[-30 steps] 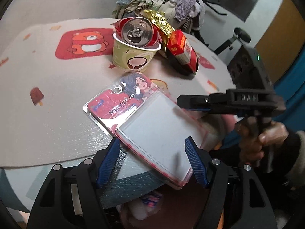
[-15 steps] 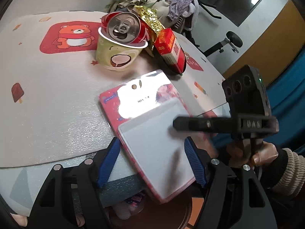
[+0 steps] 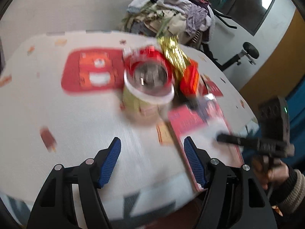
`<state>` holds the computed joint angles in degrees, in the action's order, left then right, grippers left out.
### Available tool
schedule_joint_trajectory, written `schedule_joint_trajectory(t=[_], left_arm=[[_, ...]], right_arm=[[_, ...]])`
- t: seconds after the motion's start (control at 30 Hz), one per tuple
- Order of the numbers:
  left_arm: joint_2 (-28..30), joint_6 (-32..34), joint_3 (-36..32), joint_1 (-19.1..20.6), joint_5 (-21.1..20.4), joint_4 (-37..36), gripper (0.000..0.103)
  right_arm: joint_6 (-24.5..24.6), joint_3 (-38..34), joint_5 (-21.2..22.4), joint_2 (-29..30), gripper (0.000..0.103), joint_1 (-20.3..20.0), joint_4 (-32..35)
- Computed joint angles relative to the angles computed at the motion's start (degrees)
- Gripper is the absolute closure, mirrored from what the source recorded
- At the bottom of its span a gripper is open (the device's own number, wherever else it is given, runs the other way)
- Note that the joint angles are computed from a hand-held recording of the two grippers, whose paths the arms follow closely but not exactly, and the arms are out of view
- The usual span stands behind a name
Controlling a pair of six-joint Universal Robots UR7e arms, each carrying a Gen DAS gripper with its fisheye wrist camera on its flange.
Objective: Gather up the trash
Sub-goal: 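Lift the card sleeve with the right tool while the left tool reaches toward the cigarette pack, then grasp the red cigarette pack with the left tool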
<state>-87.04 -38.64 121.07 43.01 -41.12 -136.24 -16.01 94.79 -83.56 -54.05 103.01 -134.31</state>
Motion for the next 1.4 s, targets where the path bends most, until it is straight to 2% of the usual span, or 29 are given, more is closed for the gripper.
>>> schedule_joint_trajectory(t=[0.1, 0.17, 0.27, 0.33, 0.4, 0.5, 0.6, 0.7, 0.8, 0.9, 1.0, 1.17, 1.3, 1.4], left_arm=[[3.0, 1.1, -5.5, 1.3, 2.3, 2.0, 0.032], [4.6, 0.7, -8.4, 2.5, 1.6, 2.4, 0.031], [5.9, -2.8, -11.6, 4.7, -1.8, 1.0, 0.032], [6.5, -5.8, -13.0, 6.0, -4.5, -0.4, 0.032], [6.9, -8.6, -14.2, 7.0, -6.7, -1.1, 0.033], [7.7, -12.0, -15.4, 7.6, -7.8, -0.7, 0.035], [8.4, -13.4, -15.9, 6.2, -4.8, 1.4, 0.046], [10.4, -9.1, -16.9, 4.4, -3.0, 0.7, 0.048], [13.8, 0.1, -19.3, 4.1, -5.9, -1.9, 0.048], [18.2, 7.1, -22.9, 4.4, -6.6, 0.7, 0.048], [21.9, 9.1, -25.9, 5.2, -5.0, 5.8, 0.048], [24.6, 10.2, -27.3, 6.7, -4.3, 6.3, 0.048], [25.8, 10.5, -28.4, 8.0, -5.7, 6.4, 0.048], [26.6, 11.3, -28.9, 8.2, -6.1, 7.2, 0.057]], right_arm=[[-0.3, 0.2, -2.2, -1.2, 0.081, 0.1, -0.4], [-0.7, 1.0, -4.8, -2.3, 0.081, 0.6, -2.5], [-3.4, 3.4, -9.1, -4.8, 0.082, 1.5, -8.2], [-6.8, 5.0, -13.7, -6.2, 0.083, 2.6, -14.0], [-8.2, 5.8, -15.2, -7.1, 0.084, 2.9, -16.9], [-10.3, 5.8, -16.3, -8.2, 0.084, 2.1, -20.0], [-12.7, 5.8, -18.4, -8.2, 0.084, 2.0, -23.3], [-12.9, 5.2, -18.2, -8.1, 0.084, 1.1, -24.3], [-12.1, 5.0, -18.0, -7.9, 0.084, 0.6, -24.9], [-11.4, 4.8, -17.2, -8.0, 0.084, -0.2, -24.8], [-11.1, 4.6, -16.6, -7.9, 0.084, -0.9, -24.4], [-11.3, 4.9, -15.8, -8.0, 0.084, -1.5, -24.0], [-11.5, 4.9, -15.2, -8.0, 0.084, -1.6, -23.8], [-11.6, 4.9, -14.7, -7.9, 0.084, -1.8, -23.9]])
